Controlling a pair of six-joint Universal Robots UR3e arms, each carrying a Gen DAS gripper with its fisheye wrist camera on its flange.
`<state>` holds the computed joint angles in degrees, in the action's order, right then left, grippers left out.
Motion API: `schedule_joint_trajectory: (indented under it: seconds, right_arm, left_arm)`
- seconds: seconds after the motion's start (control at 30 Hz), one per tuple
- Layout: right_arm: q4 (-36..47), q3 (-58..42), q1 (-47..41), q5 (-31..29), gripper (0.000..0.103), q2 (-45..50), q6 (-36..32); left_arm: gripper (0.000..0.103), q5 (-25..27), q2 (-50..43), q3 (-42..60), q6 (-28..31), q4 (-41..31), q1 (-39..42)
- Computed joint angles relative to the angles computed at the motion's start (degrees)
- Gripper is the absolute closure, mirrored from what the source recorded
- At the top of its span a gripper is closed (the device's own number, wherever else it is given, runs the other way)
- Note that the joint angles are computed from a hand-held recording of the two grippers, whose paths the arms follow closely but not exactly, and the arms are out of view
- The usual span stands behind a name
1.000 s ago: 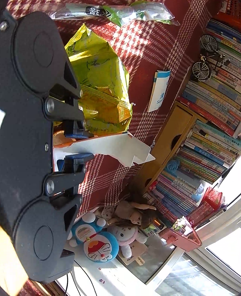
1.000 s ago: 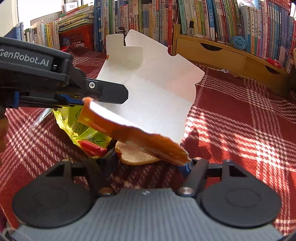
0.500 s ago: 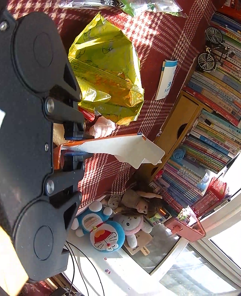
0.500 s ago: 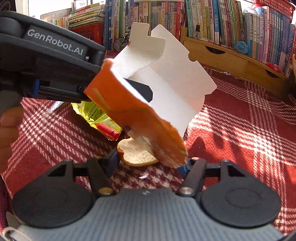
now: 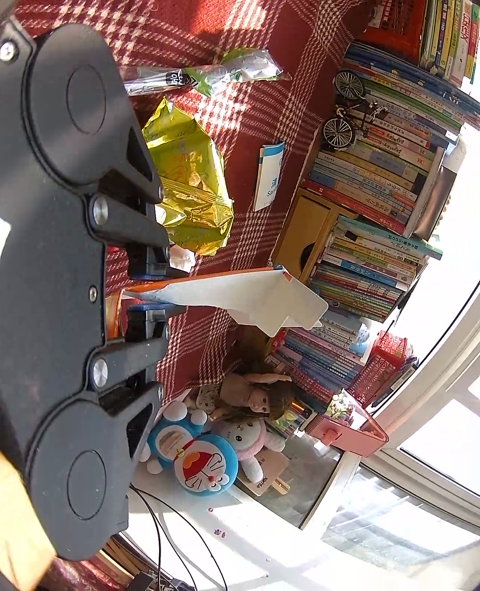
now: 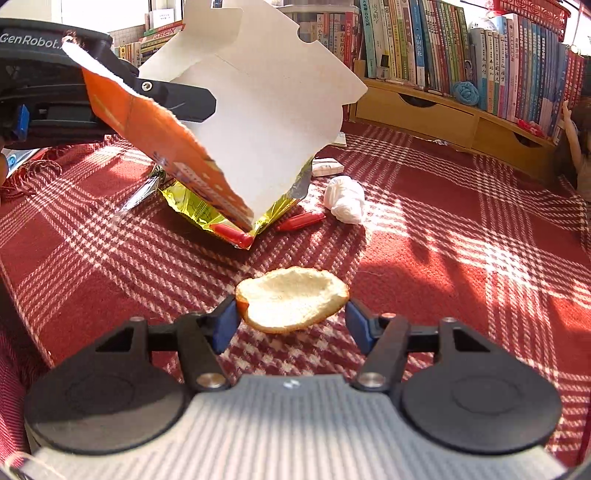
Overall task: Collect trash
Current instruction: 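Grasp the white paper bag with the left tool while the right tool grasps the bread slice, then lower the paper bag and bread slice into the trash bin and open both tools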
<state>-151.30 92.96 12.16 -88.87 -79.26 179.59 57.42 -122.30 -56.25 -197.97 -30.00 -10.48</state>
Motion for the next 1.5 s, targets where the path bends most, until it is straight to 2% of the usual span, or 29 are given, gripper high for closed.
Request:
schedule_joint_trajectory:
  seconds: [0.33, 0.5, 0.67, 0.87, 0.93, 1.03, 1.17, 1.3, 1.5]
  right_arm:
    - [1.6, 9.8, 0.2, 1.4, 0.037, -15.0, -0.6]
    - [4.2, 13.6, 2.4, 1.1, 0.037, -21.9, -0.7]
    - [6.4, 18.1, 5.4, 1.2, 0.037, -27.8, 0.7]
    - [6.5, 23.5, 10.3, 0.7, 0.037, -31.0, 4.6]
    - [5.8, 25.0, 12.8, -0.7, 0.037, -30.5, 6.2]
    - [5.1, 26.0, 16.4, -2.6, 0.037, -28.5, 7.8]
    - [4.4, 27.3, 17.7, -1.0, 0.037, -26.4, 9.4]
    - [4.4, 27.9, 17.8, 1.0, 0.037, -25.0, 10.3]
    - [7.8, 26.6, 17.3, 2.6, 0.036, -23.4, 10.9]
  left_arm:
    - [0.093, -5.9, 23.6, -26.4, 9.1, 1.1, 7.3]
    - [0.093, -10.7, 37.6, -38.7, 16.8, -4.3, 12.3]
    - [0.093, -15.0, 52.3, -47.7, 29.5, -19.3, 18.0]
    - [0.093, -17.9, 66.5, -52.0, 47.3, -49.0, 25.9]
    - [0.093, -17.3, 69.6, -52.7, 51.0, -57.3, 28.1]
    - [0.093, -15.1, 71.6, -54.0, 53.6, -64.5, 28.9]
    - [0.093, -10.2, 70.7, -56.7, 50.7, -64.2, 25.3]
    - [0.093, -0.7, 63.9, -58.5, 41.1, -54.8, 15.3]
    - [0.092, 7.4, 54.9, -58.3, 34.3, -46.4, 6.0]
